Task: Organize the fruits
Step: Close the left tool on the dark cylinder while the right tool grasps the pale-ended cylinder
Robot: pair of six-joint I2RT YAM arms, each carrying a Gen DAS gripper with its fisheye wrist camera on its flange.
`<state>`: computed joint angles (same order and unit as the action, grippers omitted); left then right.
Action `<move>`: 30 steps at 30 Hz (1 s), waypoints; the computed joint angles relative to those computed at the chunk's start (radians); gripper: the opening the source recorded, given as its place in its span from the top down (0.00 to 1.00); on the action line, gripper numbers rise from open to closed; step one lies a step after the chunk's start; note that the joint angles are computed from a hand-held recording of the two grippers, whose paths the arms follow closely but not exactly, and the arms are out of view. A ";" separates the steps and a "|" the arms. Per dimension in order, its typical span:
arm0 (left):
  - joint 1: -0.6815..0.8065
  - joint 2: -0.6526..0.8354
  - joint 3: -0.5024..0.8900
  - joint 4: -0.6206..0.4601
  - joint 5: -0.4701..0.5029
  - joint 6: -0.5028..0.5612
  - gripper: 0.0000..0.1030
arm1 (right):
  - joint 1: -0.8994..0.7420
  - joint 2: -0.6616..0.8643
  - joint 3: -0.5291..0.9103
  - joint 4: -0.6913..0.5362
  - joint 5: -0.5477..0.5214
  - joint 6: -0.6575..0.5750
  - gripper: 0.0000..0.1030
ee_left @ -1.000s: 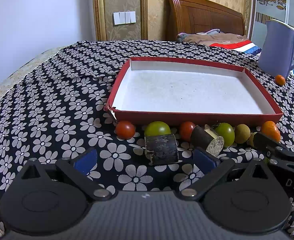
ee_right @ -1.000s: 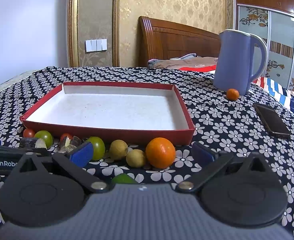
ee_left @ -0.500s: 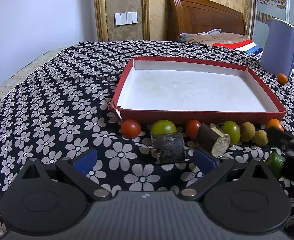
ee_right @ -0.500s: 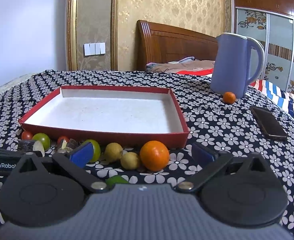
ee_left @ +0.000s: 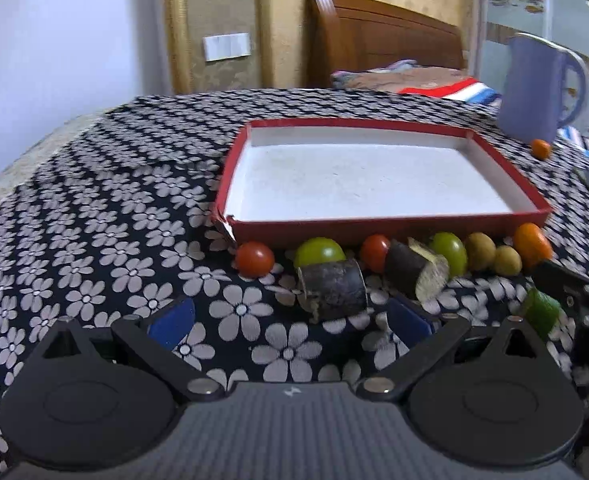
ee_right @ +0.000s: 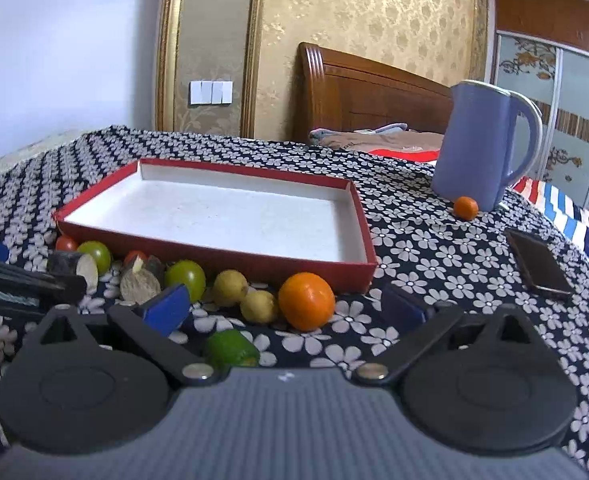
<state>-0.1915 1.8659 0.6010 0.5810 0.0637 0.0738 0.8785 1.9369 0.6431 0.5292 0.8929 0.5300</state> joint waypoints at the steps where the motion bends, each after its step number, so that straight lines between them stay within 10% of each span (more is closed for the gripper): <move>1: 0.015 0.000 -0.009 0.013 0.018 0.008 0.00 | 0.000 -0.005 -0.013 0.010 -0.007 0.004 0.02; 11: 0.094 -0.021 -0.005 -0.007 0.151 0.041 0.01 | -0.033 0.014 -0.037 0.063 -0.048 -0.032 0.12; 30: -0.071 0.107 0.124 -0.049 -0.124 -0.073 0.10 | -0.053 0.042 -0.053 0.178 -0.080 -0.093 0.05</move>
